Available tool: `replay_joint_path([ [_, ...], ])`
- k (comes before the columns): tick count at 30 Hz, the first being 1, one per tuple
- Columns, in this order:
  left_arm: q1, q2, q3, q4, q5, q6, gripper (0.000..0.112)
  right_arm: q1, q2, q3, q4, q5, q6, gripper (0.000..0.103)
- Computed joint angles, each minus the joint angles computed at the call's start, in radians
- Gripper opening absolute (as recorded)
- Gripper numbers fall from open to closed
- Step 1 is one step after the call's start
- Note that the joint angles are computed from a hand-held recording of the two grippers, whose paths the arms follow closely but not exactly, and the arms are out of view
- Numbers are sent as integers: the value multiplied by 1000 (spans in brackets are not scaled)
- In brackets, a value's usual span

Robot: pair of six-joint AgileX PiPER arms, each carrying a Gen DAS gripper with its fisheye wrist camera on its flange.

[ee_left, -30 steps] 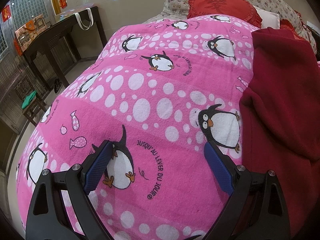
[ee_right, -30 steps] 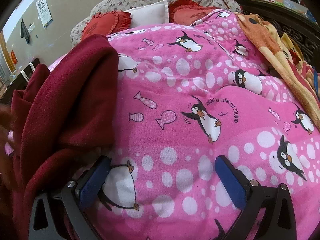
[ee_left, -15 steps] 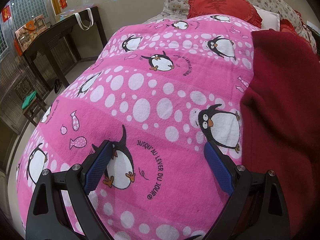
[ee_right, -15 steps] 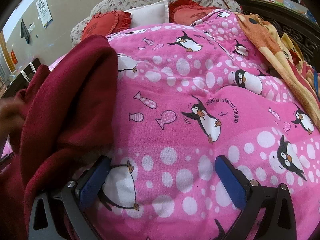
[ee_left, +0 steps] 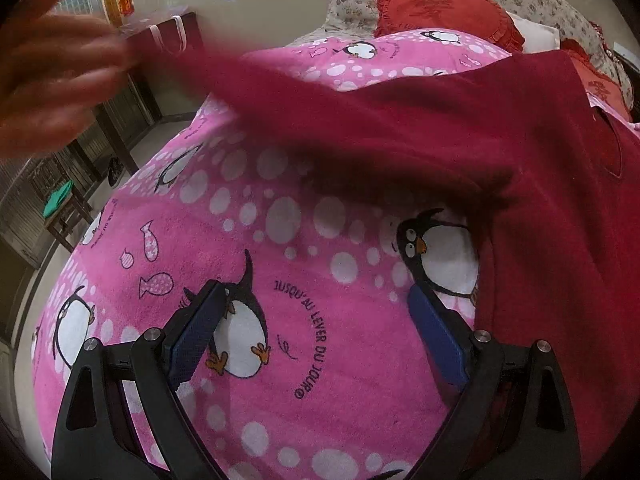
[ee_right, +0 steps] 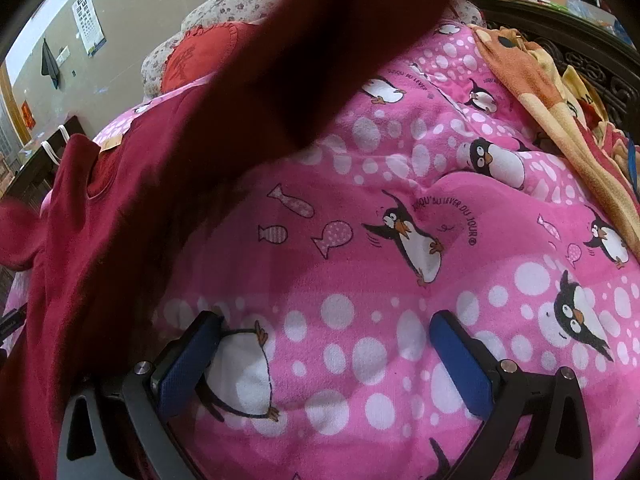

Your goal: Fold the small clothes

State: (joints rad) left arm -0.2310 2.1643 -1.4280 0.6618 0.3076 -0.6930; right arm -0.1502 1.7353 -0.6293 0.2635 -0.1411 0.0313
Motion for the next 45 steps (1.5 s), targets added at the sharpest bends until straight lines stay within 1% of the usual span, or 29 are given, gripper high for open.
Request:
replay_joint_path([
  [45, 3, -1, 0, -6, -1, 8, 93, 0, 1, 0, -12, -1, 12, 103],
])
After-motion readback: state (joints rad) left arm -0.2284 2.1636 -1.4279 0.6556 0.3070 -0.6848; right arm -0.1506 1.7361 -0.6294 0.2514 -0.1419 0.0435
